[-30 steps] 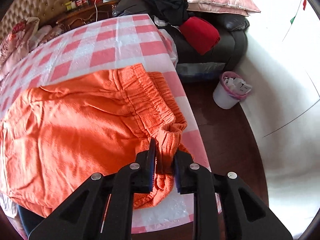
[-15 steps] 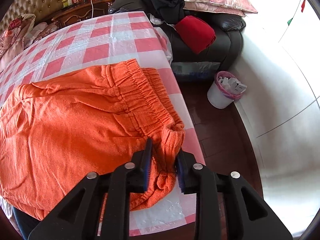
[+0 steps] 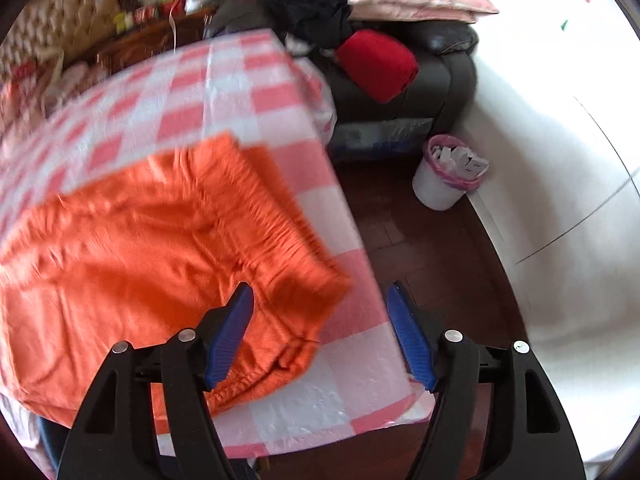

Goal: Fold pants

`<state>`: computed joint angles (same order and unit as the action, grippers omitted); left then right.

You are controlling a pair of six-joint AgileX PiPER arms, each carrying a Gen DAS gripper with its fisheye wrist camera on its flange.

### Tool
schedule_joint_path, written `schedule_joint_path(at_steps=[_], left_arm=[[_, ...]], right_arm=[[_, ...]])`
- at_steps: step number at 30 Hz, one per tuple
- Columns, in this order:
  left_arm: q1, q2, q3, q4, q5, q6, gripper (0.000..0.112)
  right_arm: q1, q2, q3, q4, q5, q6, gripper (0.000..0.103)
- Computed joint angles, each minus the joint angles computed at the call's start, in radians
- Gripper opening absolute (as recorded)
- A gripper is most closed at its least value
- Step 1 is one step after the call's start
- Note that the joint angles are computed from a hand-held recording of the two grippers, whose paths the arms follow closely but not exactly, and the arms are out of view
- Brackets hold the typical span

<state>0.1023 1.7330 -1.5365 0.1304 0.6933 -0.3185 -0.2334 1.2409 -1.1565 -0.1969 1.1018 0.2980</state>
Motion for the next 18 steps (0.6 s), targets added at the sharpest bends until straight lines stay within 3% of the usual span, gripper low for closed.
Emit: schedule_joint_path(at_steps=[2, 5, 7, 9, 12, 14, 18], left_arm=[[-0.089, -0.093, 0.094, 0.114, -0.056, -0.115, 0.048], [-0.226, -0.169, 0.155, 0.093, -0.066, -0.130, 0.052], [-0.336, -0.183, 0.166, 0.006, -0.043, -0.067, 0.052], [-0.434, -0.165, 0.165, 0.009, -0.027, -0.110, 0.052], [-0.516, -0.102, 0.134, -0.083, 0.008, -0.065, 0.052], [-0.561, -0.078, 0.116, -0.034, 0.034, -0.109, 0.052], [-0.591, -0.060, 0.089, -0.002, 0.077, -0.153, 0.053]], right_arm=[[-0.082, 0.000, -0.043, 0.072, 0.001, -0.070, 0.074], [-0.220, 0.066, -0.137, 0.242, 0.012, -0.215, 0.074], [-0.221, 0.143, -0.207, 0.279, 0.026, -0.288, 0.074], [-0.209, 0.227, -0.272, 0.337, 0.024, -0.370, 0.074], [-0.183, 0.365, -0.381, 0.403, 0.051, -0.447, 0.077], [-0.162, 0.442, -0.440, 0.418, 0.062, -0.471, 0.085], [-0.126, 0.536, -0.494, 0.479, 0.076, -0.550, 0.085]])
